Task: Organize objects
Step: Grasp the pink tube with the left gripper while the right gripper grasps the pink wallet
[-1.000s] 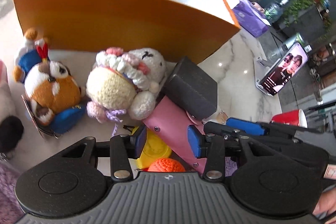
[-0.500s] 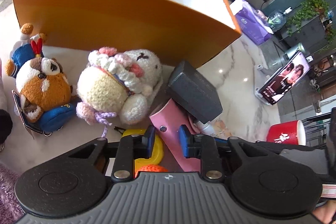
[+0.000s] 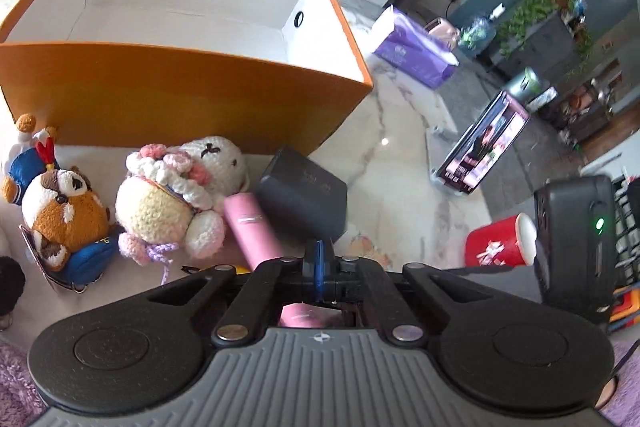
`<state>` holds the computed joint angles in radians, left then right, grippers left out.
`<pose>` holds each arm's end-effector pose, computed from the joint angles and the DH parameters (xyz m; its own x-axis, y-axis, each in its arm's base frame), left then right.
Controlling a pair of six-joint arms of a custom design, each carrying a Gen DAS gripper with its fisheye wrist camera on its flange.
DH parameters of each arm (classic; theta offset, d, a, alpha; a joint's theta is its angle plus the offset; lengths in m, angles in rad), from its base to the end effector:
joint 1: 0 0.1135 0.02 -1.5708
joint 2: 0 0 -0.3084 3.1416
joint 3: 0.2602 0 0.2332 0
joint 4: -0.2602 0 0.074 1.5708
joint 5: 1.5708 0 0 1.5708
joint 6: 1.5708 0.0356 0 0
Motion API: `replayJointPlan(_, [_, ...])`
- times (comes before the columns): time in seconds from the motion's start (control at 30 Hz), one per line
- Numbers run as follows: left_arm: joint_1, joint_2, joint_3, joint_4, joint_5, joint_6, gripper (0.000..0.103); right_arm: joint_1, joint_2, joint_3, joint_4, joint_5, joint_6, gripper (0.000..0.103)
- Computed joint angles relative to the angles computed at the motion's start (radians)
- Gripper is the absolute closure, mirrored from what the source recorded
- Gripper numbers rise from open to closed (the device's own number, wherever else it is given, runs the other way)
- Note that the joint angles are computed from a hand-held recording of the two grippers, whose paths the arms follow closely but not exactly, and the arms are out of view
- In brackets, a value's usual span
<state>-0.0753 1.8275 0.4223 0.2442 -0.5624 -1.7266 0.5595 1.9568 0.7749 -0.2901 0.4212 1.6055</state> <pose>0.2369 0.0012 0.1039 0.2883 -0.8599 -0.4213 -0.8805 -0.0652 -0.4695 0.2515 0.1403 0.1075 -0.4206 0.8127 -0.4032 0.8585 0.5003 0.1127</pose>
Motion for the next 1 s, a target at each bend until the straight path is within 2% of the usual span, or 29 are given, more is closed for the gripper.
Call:
replayJointPlan(0.03, [0.005, 0.019, 0.006, -0.001, 0.009, -0.013, 0.102, -0.005, 0.0, -0.009, 0.026, -0.007, -0.004, 0.099])
replayJointPlan(0.1, [0.011, 0.052, -0.006, 0.041, 0.023, -0.041, 0.098, -0.013, 0.019, 0.018, -0.014, -0.014, 0.001, 0.099])
replayJointPlan(0.17, [0.0, 0.063, -0.008, 0.031, 0.015, -0.076, 0.093, -0.012, 0.021, 0.025, -0.024, -0.012, -0.002, 0.099])
replayJointPlan(0.23, [-0.022, 0.059, 0.006, -0.038, -0.004, -0.123, 0.078, -0.009, 0.019, 0.025, -0.027, -0.008, 0.003, 0.098])
replayJointPlan(0.3, [-0.038, 0.054, 0.02, -0.108, -0.015, -0.183, 0.053, -0.013, 0.011, 0.009, -0.019, -0.007, 0.002, 0.098])
replayJointPlan(0.4, [-0.044, 0.063, -0.004, -0.087, -0.006, -0.22, 0.046, -0.014, 0.023, 0.031, -0.055, -0.005, 0.002, 0.097])
replayJointPlan(0.67, [0.016, 0.176, -0.103, 0.231, 0.068, -0.229, 0.045, -0.016, 0.042, 0.062, -0.102, -0.009, 0.002, 0.097])
replayJointPlan(0.8, [0.056, 0.208, -0.079, 0.242, 0.094, -0.188, 0.051, -0.019, 0.044, 0.067, -0.107, -0.01, -0.002, 0.097])
replayJointPlan(0.83, [0.063, 0.217, -0.075, 0.251, 0.1, -0.175, 0.056, -0.019, 0.042, 0.065, -0.105, -0.01, -0.002, 0.097])
replayJointPlan(0.87, [0.07, 0.223, -0.072, 0.26, 0.107, -0.156, 0.067, -0.02, 0.041, 0.064, -0.104, -0.01, -0.002, 0.097])
replayJointPlan(0.9, [0.075, 0.227, -0.068, 0.262, 0.111, -0.142, 0.071, -0.02, 0.04, 0.063, -0.103, -0.01, -0.002, 0.097])
replayJointPlan(1.0, [0.074, 0.225, -0.057, 0.238, 0.107, -0.138, 0.073, -0.021, 0.039, 0.065, -0.105, -0.008, -0.004, 0.096])
